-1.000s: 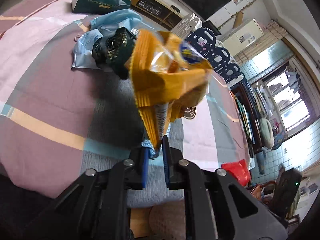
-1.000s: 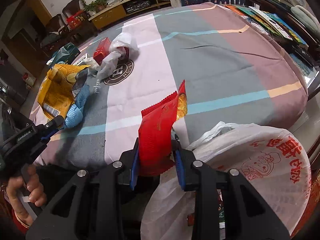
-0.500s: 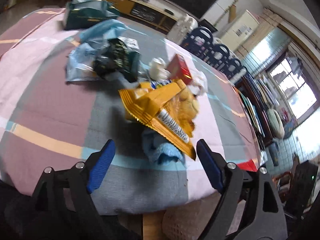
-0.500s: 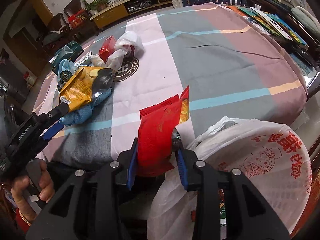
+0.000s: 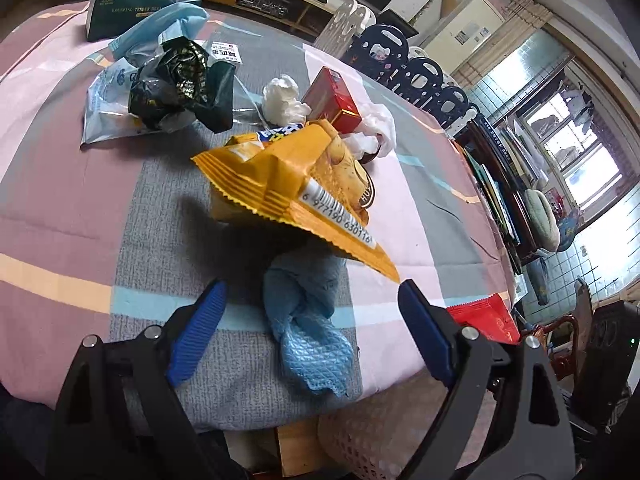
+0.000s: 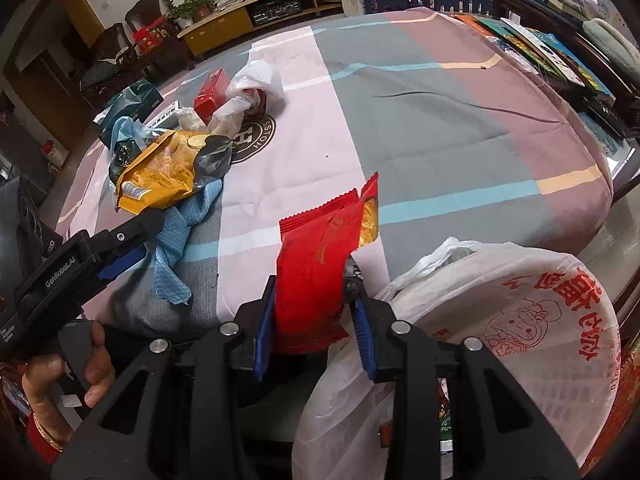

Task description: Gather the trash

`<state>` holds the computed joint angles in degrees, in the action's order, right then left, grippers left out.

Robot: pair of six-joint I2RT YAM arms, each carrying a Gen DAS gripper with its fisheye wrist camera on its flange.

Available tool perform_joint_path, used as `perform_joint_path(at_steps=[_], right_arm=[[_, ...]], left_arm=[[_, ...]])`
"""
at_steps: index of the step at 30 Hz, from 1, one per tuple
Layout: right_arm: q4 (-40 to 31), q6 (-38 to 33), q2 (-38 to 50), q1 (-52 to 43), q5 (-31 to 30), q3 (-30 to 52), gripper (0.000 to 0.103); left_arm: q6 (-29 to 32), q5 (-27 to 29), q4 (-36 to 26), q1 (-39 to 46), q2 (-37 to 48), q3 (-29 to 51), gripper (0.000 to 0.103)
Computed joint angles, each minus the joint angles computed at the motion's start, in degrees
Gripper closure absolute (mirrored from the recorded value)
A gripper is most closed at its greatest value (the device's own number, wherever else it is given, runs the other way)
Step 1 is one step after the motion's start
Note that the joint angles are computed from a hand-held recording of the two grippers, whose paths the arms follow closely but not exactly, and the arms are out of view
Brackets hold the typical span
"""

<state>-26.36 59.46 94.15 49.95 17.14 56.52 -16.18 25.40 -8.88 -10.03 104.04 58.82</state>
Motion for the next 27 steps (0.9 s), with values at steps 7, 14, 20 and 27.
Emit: perform_joint_path(at_steps=[7, 14, 20, 27], right_arm=[[-0.14, -0.67, 1.89, 0.25, -0.31, 1.51, 0.068], [0.16, -1.95, 4.89, 0.41, -1.07, 4.23, 0.068], [-0.18, -4.84, 10.43, 0.14, -2.07, 10.51, 0.068], [-0.52, -6.82, 16.95, -0.25, -4.42, 17.85, 0.068]], left_arm=[[-0.86, 2.55, 0.87, 1.39, -0.96, -1.34, 0.011], [-2.72, 5.10, 0.79, 3.13, -0.02, -1.26, 0.011], [-6.00, 5.23, 5.49, 5.52, -2.35, -4.83, 0.011], [-12.83, 4.69, 12.03, 9.91, -5.28, -9.71, 0.011]])
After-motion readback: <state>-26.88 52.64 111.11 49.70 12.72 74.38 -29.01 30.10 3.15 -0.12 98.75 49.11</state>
